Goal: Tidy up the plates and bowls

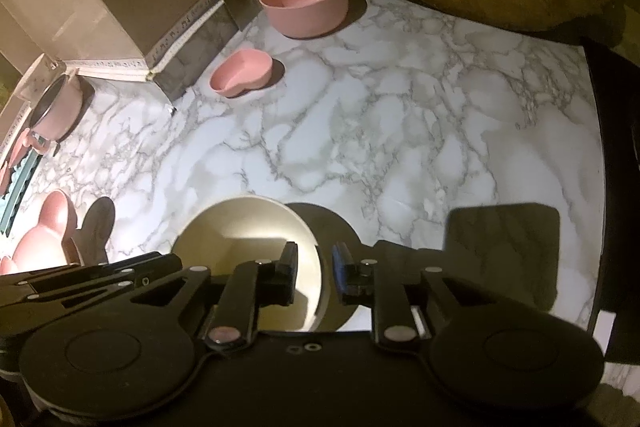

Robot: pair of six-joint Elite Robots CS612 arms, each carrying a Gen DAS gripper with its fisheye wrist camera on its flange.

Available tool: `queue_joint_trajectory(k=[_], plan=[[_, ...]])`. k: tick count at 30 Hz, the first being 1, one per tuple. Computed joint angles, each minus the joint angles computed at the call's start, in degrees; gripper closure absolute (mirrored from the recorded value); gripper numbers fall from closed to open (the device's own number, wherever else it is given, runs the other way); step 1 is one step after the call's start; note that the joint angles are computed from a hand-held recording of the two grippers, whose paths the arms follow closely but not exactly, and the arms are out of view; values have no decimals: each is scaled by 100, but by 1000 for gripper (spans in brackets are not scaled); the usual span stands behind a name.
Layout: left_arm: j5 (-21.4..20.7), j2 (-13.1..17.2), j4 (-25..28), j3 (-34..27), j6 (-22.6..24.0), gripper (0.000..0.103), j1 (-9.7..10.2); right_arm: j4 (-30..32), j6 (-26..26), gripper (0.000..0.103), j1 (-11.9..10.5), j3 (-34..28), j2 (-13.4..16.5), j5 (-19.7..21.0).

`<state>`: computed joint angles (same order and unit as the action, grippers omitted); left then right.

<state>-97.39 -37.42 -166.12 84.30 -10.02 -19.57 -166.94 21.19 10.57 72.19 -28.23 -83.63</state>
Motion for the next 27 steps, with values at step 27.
queue_joint_trajectory(k=[27], plan=[[-43, 139, -641, -442, 295, 92, 35, -748, -273, 43, -76, -203, -7, 58]])
